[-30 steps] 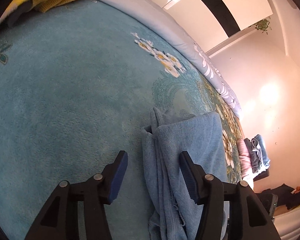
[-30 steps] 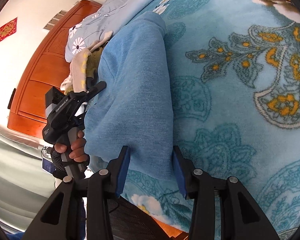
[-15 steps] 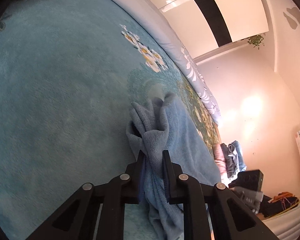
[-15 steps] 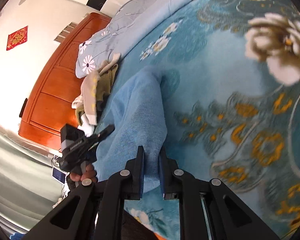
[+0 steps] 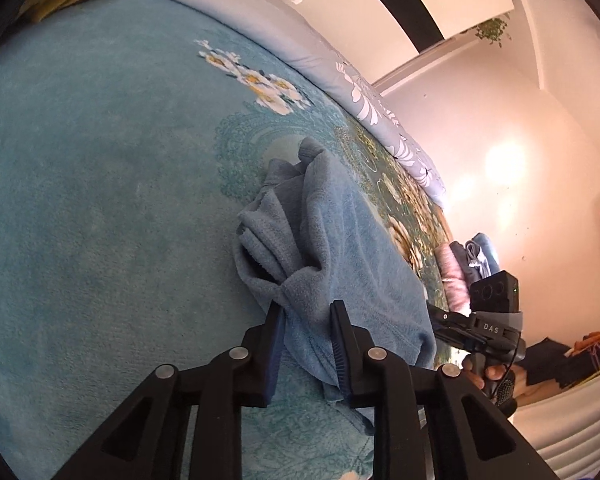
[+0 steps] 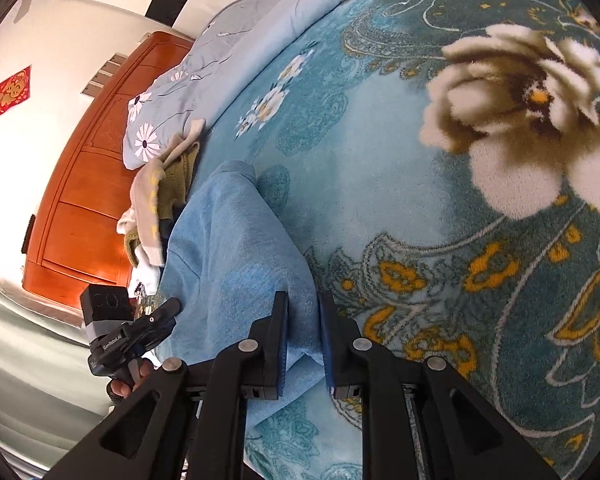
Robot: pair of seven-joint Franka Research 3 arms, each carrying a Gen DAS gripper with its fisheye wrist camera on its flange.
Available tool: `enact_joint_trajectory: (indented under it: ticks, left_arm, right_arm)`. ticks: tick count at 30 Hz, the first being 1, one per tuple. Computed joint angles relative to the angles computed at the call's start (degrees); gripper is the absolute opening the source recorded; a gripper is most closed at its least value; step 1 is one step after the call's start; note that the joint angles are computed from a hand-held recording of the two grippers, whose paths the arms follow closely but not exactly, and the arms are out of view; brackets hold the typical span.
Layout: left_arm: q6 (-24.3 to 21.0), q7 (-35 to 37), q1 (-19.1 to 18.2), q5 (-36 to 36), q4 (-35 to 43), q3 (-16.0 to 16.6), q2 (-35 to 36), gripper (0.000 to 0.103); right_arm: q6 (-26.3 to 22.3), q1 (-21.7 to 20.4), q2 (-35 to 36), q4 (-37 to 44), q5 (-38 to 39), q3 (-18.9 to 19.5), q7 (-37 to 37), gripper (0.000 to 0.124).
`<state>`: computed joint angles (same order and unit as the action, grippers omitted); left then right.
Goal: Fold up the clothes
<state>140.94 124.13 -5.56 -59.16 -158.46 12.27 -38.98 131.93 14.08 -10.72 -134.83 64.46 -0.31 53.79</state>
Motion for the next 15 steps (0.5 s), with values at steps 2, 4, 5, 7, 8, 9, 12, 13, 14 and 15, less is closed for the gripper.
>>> enact_joint_trajectory:
  ticks: [2,4,5,7,8,9,12,13,14,15]
  left_arm:
    - [0.48,0.18,0.89,1.15,-0.17,-0.03,-1.45,0.056]
    - [0.92,1.02,0.92,1.32,0.52,1.06,-1.39,0.068]
    - [1.13,1.52,0.92,1.27,0.97,1.58,-1.19,0.071]
    - [1.47,2.18,0.2,0.92,3.63,2.07,2.43,0.071]
    - [1.46,2.48,0.02,0.67,5.16,2.08,4.51,0.071]
    - [0.93,2.83,-0.16,0.36,6.83,2.12,7.01,0.071]
    - [-1.74,1.51,0.89,0.7,11.59,0.49,14.91,0.071]
    - [-2.37,1.14,1.33,0.69,12.73,-0.24,16.89,0.071]
    - [-3.21,1.23,1.79,0.57,13.59,-0.8,18.35,0.071]
    - [-3.66,1.25,2.29,0.37,14.01,-1.5,19.21,0.071]
  right_arm:
    - [2.74,0.17,-2.02,-1.78,0.42,0.42,0.13,0.034]
    - [5.9,0.74,-4.56,-4.89,3.68,0.31,-0.27,0.052]
    - [7.56,1.1,-5.84,-6.54,5.58,0.23,-0.41,0.053]
    - [10.58,2.04,-7.58,-9.41,9.29,0.28,0.13,0.053]
    - [11.87,2.61,-8.11,-10.6,11.27,0.35,0.53,0.053]
    - [12.8,3.27,-8.32,-11.51,13.48,0.4,0.78,0.053]
    - [16.59,5.08,-8.34,-12.78,20.01,1.43,0.0,0.053]
    - [18.32,5.58,-8.41,-12.9,21.7,1.97,-0.46,0.053]
    - [19.63,5.95,-8.45,-12.82,22.72,2.37,-0.69,0.054]
    - [20.46,6.32,-8.35,-12.65,23.94,2.56,-1.17,0.055]
